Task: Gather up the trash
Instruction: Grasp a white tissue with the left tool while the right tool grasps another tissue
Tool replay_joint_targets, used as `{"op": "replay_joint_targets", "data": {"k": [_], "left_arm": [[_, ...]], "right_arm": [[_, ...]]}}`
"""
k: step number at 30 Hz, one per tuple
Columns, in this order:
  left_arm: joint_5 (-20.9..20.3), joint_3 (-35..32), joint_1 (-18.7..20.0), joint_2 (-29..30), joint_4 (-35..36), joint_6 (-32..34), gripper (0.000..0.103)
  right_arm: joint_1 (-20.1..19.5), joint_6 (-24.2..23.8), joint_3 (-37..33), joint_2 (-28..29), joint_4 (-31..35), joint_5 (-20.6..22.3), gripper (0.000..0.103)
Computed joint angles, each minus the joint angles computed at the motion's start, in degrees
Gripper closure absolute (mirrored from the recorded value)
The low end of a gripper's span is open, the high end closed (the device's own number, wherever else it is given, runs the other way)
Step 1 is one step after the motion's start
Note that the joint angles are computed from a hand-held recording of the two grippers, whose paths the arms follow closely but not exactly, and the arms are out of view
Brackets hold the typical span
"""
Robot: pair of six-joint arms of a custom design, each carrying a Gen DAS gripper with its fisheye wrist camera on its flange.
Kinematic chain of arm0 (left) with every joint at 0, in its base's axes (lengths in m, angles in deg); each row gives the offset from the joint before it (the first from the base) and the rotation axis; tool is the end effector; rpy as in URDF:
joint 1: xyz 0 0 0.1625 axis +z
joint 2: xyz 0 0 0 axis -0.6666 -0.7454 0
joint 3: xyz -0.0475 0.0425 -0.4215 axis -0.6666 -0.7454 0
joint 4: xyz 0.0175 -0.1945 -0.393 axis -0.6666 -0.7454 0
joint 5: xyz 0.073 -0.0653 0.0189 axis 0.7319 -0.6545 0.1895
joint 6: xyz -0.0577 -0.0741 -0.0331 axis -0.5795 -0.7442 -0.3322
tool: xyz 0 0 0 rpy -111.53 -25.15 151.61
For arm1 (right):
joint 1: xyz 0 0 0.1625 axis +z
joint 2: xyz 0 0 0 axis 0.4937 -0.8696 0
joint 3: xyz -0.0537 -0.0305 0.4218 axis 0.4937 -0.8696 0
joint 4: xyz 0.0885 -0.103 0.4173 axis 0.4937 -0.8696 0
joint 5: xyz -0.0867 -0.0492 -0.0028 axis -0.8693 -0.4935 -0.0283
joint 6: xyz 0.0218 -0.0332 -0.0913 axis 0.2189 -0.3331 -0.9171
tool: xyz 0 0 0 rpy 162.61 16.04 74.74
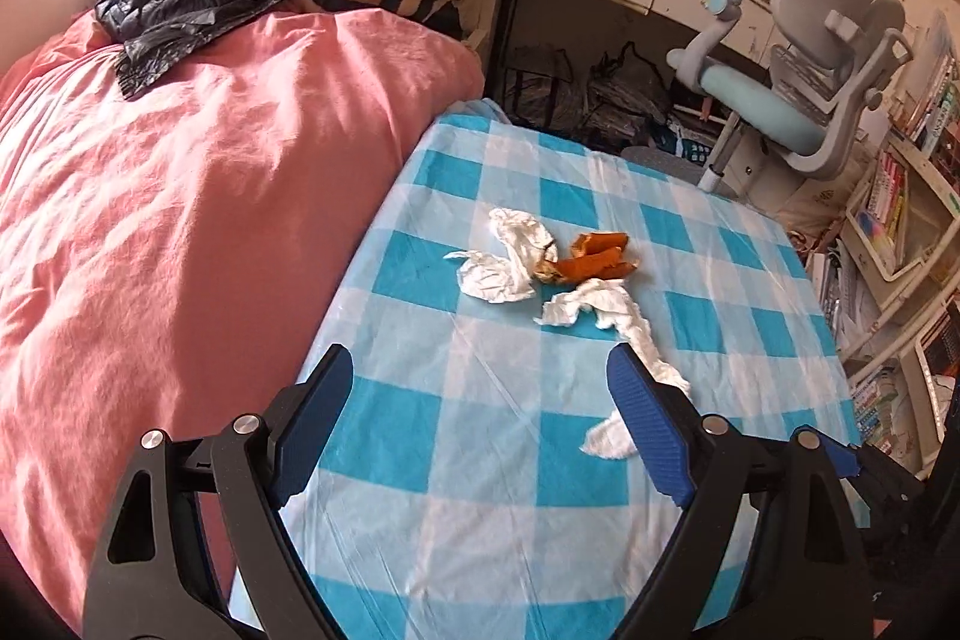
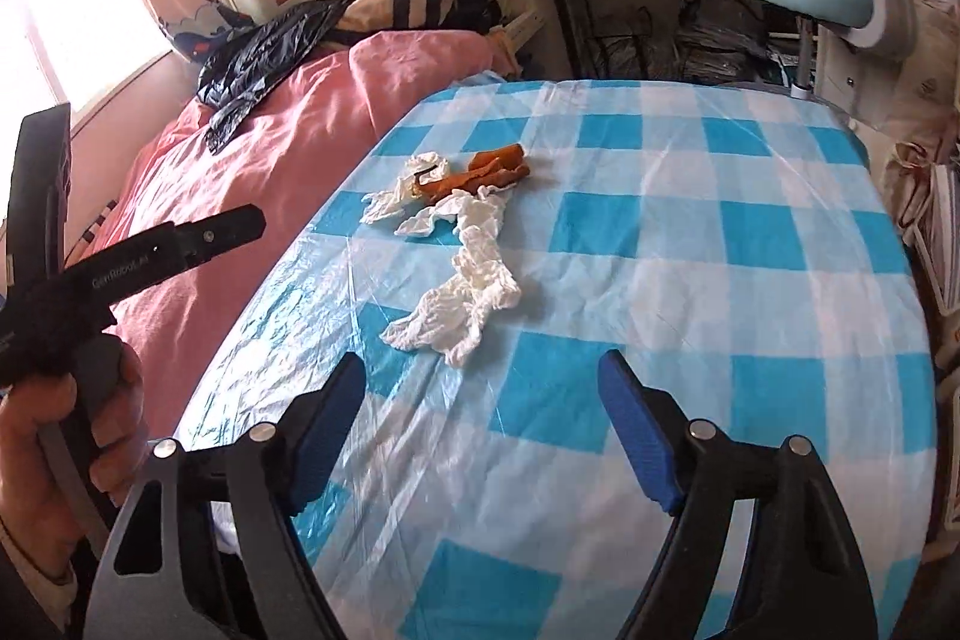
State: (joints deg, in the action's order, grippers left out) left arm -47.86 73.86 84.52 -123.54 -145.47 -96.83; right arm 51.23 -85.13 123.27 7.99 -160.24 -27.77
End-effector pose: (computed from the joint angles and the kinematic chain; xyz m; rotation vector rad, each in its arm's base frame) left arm -0.3102 -0.5874 0.0460 -0.0088 2.2390 -1.0270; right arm 0.0308 -0.5975 0.2737 0.7945 -2.6952 0.5672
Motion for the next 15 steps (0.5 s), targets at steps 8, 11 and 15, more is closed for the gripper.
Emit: {"op": "replay_joint_targets", "data": {"k": [8, 11, 15], "left_arm": [[-3.5, -8.3, 6.3, 3.6, 3.8, 6.2, 0.02], [-4.1, -10.5, 7.2, 5.2, 3.2, 9.3, 0.02], [-2.9, -13.7, 8.4, 7.4, 4.4, 11.2, 0.02]], "right_arm": [[3.1, -1.4, -4.6, 8.6, -2.4, -6.2, 0.033], [3.6, -3.1, -5.3, 10.4, -2.9, -8.6, 0.039], [4.1, -5.5, -4.9, 11.1, -5.0, -10.0, 0.052]]}}
